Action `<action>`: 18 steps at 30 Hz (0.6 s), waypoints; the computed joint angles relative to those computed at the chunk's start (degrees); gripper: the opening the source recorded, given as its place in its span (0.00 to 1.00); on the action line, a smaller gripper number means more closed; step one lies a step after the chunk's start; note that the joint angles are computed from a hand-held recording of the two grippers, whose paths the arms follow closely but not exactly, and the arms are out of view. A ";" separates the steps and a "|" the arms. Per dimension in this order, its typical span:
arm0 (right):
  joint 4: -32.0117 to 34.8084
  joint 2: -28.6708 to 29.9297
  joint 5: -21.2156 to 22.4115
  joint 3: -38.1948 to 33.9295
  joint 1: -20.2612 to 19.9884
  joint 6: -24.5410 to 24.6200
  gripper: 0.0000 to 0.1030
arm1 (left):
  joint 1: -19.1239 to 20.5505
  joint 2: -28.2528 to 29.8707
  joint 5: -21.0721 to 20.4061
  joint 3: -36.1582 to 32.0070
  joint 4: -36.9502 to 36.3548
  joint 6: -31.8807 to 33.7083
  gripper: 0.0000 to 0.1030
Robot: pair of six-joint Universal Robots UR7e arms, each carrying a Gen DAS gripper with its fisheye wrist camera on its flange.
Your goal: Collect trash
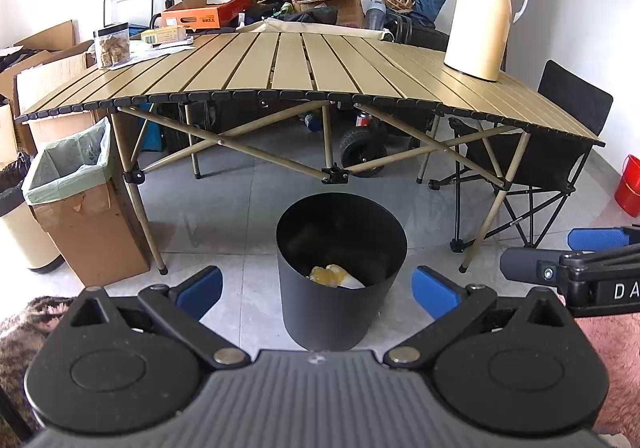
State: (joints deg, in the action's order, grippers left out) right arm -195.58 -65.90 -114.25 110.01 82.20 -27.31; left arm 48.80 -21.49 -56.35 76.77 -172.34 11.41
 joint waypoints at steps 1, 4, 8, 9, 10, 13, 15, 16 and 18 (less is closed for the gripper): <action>-0.08 0.01 -0.15 0.01 0.04 0.01 1.00 | -0.02 -0.01 -0.03 0.04 -0.11 0.10 1.00; -0.62 -0.08 -0.48 0.28 0.09 0.07 1.00 | -0.01 -0.08 -0.19 0.19 -0.44 0.29 1.00; -0.71 -0.16 -0.56 0.36 0.08 0.17 1.00 | -0.13 -0.19 -0.13 0.46 -0.75 0.27 1.00; -0.70 -0.14 -0.45 0.32 0.05 0.14 1.00 | -0.16 -0.24 -0.11 0.56 -0.89 0.33 1.00; -0.77 -0.22 -0.41 0.42 0.03 0.15 1.00 | -0.20 -0.26 -0.11 0.58 -0.97 0.38 1.00; -1.01 -0.26 -0.44 0.55 0.11 0.09 1.00 | -0.31 -0.33 -0.03 0.76 -1.24 0.44 1.00; -1.13 -0.28 -0.51 0.59 0.19 0.06 1.00 | -0.33 -0.33 0.01 0.80 -1.34 0.48 1.00; -1.10 -0.29 -0.52 0.58 0.22 0.09 1.00 | -0.33 -0.33 0.01 0.80 -1.34 0.48 1.00; -1.14 -0.30 -0.55 0.62 0.23 0.07 1.00 | -0.32 -0.32 -0.03 0.80 -1.39 0.49 1.00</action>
State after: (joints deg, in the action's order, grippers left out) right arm -196.72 -66.20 -114.80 110.63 82.43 -27.24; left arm 48.49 -21.82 -56.37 77.57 -173.73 11.89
